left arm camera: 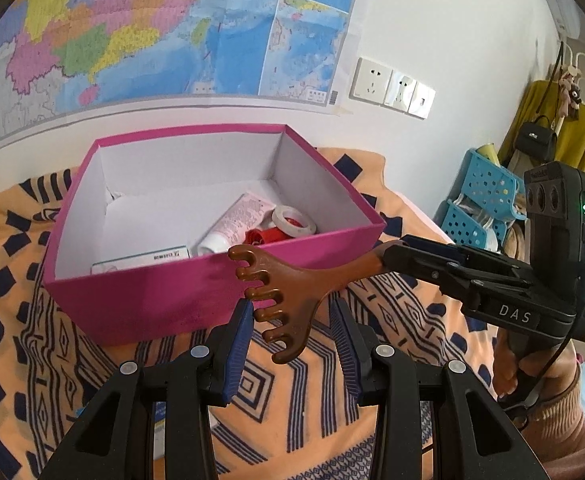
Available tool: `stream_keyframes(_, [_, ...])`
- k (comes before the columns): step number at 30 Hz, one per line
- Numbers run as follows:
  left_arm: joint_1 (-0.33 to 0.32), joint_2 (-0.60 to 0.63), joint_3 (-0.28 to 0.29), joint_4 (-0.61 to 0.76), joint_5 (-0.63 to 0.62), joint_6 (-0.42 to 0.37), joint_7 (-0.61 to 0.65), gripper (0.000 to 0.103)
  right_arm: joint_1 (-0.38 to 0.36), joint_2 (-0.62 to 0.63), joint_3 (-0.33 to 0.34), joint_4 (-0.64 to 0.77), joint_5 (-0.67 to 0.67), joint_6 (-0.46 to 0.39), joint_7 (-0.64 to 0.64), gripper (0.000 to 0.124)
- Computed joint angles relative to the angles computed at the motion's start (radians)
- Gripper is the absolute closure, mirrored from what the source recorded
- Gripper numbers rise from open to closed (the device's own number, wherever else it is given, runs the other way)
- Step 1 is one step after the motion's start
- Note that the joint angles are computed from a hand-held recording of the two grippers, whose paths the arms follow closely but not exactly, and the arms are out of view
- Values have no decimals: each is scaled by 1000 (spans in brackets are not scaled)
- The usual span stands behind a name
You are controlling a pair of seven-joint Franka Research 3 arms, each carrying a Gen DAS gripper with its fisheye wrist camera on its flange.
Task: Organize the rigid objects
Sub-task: 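Lift the brown comb with the right gripper and carry it over the magenta box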
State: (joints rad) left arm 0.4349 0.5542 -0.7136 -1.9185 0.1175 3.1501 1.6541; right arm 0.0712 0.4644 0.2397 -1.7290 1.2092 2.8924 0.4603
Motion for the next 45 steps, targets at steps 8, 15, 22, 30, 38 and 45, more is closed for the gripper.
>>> stream_keyframes(8, [-26, -2, 31, 21, 11, 9, -13, 64, -2, 14, 4, 30, -9, 4, -4, 79])
stream_keyframes(15, [-42, 7, 47, 53, 14, 0, -16, 64, -3, 31, 9, 60, -32, 13, 4, 79])
stream_keyframes(22, [-64, 19, 66, 89, 4, -10, -7, 64, -11, 51, 19, 90, -51, 16, 15, 79])
stream_keyframes(30, [-110, 34, 108, 136, -6, -21, -1, 64, -17, 76, 22, 127, -97, 13, 59, 79])
stream_keyframes(38, [-150, 67, 144, 204, -26, -46, 13, 64, -19, 115, 23, 177, -169, 9, 118, 79])
stream_keyframes(45, [-185, 89, 176, 249, -49, -71, 24, 64, -23, 147, 23, 213, -238, 1, 179, 79])
